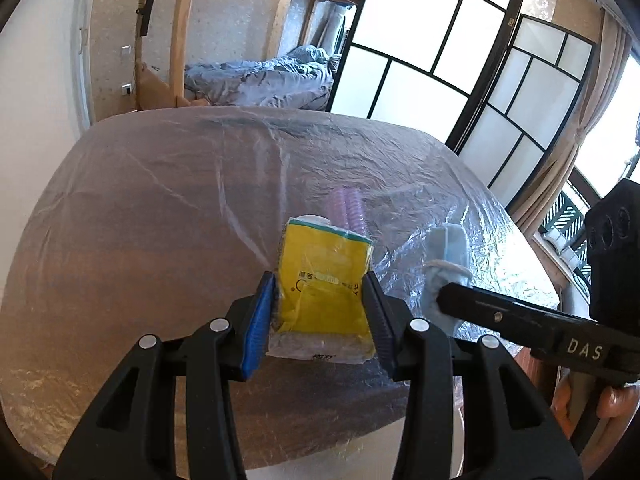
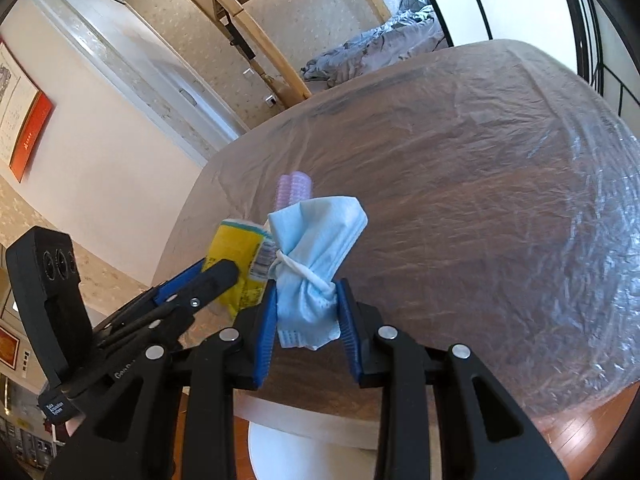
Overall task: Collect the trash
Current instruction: 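Lift the face mask and yellow tissue pack with both tools toward the bin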
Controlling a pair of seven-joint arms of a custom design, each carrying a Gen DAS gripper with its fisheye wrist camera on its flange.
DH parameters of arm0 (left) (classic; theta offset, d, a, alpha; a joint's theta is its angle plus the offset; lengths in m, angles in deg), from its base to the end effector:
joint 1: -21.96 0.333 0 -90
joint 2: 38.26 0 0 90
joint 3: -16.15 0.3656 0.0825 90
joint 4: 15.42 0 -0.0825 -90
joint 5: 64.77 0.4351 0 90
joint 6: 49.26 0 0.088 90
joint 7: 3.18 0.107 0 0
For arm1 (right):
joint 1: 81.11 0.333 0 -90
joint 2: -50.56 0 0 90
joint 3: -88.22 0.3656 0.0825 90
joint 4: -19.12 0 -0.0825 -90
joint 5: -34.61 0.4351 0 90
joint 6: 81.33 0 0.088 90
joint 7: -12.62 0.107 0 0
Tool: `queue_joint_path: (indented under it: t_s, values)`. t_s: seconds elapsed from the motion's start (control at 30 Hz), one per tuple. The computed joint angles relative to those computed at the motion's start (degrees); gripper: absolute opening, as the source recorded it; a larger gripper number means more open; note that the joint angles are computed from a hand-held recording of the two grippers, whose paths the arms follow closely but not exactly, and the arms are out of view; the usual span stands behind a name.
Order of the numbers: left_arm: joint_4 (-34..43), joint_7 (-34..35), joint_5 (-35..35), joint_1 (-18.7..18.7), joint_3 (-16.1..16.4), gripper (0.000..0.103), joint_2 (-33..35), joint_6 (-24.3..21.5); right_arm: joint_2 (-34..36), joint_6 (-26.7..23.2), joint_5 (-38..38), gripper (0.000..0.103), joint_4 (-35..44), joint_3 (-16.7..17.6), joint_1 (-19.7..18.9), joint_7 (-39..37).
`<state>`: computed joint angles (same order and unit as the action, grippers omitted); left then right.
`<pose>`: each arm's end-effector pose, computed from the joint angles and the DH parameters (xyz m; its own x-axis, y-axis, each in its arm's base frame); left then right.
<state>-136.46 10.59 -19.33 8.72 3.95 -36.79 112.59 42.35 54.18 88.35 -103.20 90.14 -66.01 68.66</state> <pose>0.5547 -0.3025 0.4930 0.1087 -0.9634 0.2452 -0.6941 -0.2501 -0.6750 0.5547 0.1809 0.5411 0.4106 -0.7262 -0.5514 -0.8623 -0.1127 -0.4938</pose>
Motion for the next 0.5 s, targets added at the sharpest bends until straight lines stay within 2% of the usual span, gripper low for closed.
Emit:
queue_joint_path:
  t_s: [0.03, 0.2, 0.3, 0.33, 0.37, 0.4, 0.43, 0.47, 0.5]
  values:
    - [-0.4, -0.9, 0.6, 0.0, 0.0, 0.041, -0.4, 0.1, -0.3, 0.6, -0.6, 0.030, -0.3, 0.1, -0.1, 0.1]
    - [-1.6, -4.8, 3.5, 0.1, -0.3, 0.035, -2.2, -0.3, -0.9, 1.9, -1.8, 0.030, -1.0, 0.3, 0.2, 1.0]
    - [-1.8, 2.9, -2.8, 0.0, -0.5, 0.036, -2.0, 0.1, -1.4, 2.6, -2.6, 0.030, -1.6, 0.5, 0.4, 1.6]
    - [-1.1, 3.8, -2.4, -0.2, -0.8, 0.041, -1.6, -1.3, -1.5, 2.4, -2.7, 0.030, -1.6, 0.4, 0.4, 1.5]
    - [-0.7, 3.5, -1.8, -0.4, -0.9, 0.052, -1.5, -2.3, -1.6, 2.6, -2.9, 0.030, -1.6, 0.5, 0.5, 1.8]
    - [-0.3, 2.2, -0.6, -0.6, -1.1, 0.082, -1.4, -3.5, -1.6, 2.8, -3.2, 0.030, -1.7, 0.6, 0.6, 2.0]
    - [0.0, -1.4, 3.1, -0.8, -1.2, 0.086, -1.2, -4.5, -1.6, 3.0, -3.6, 0.030, -1.8, 0.7, 0.6, 2.3]
    - [0.0, -3.4, 5.5, -0.9, -1.1, 0.086, -1.0, -4.3, -1.6, 3.1, -3.7, 0.030, -1.8, 0.7, 0.7, 2.3]
    - [0.2, -1.8, 3.9, -0.8, -1.1, 0.086, -0.4, -3.9, -1.5, 3.0, -3.9, 0.030, -1.8, 0.7, 0.7, 2.5]
